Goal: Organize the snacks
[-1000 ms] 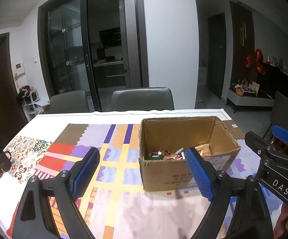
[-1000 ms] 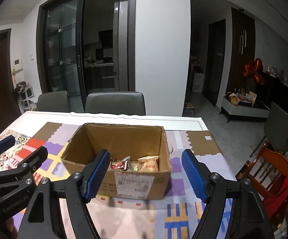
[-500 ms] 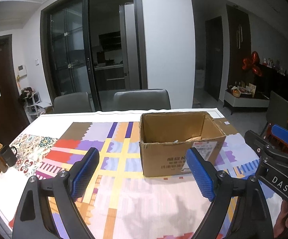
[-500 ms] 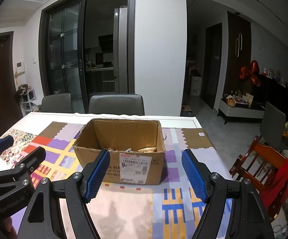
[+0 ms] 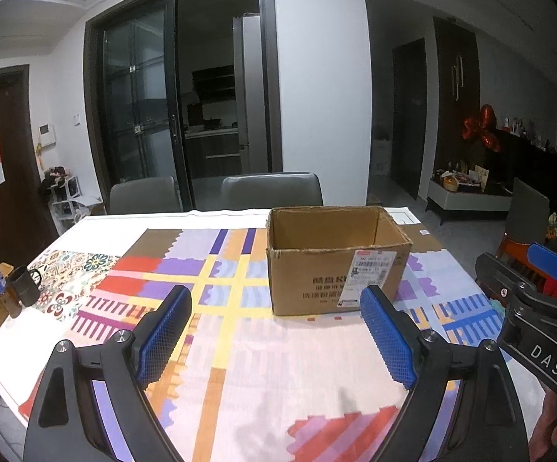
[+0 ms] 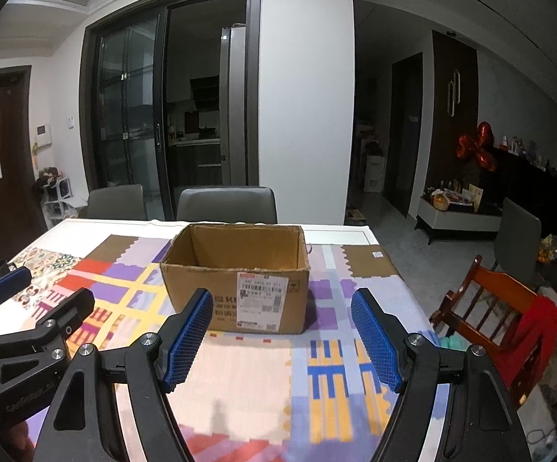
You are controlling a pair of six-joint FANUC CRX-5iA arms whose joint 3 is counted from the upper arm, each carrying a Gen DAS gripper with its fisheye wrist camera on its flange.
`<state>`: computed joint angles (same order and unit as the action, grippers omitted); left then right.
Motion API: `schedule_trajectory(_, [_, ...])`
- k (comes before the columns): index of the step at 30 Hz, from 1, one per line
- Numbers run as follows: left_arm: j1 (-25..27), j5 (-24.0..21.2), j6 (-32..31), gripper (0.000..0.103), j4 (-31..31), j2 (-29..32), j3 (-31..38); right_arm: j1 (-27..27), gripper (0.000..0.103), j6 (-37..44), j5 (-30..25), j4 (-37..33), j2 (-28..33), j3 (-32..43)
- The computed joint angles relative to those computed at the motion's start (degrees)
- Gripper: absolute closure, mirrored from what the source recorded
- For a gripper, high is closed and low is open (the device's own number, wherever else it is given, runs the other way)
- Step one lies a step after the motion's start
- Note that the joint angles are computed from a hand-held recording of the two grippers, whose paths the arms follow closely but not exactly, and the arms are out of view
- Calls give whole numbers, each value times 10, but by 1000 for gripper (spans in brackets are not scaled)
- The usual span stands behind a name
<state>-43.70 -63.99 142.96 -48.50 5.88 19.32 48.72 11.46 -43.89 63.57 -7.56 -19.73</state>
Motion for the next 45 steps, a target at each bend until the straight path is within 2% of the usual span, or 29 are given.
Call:
schedule_trajectory(21, [-73, -59, 48, 6, -11, -51, -61, 112, 24, -40, -119, -11, -110, -88])
schedule_trajectory(38, [-130, -96, 88, 1, -40, -83, -95, 194, 22, -77, -212, -24, -163, -131])
schedule_trajectory(45, [-143, -114, 98, 1, -48, -84, -95, 210, 20, -80, -228, -22, -173, -139])
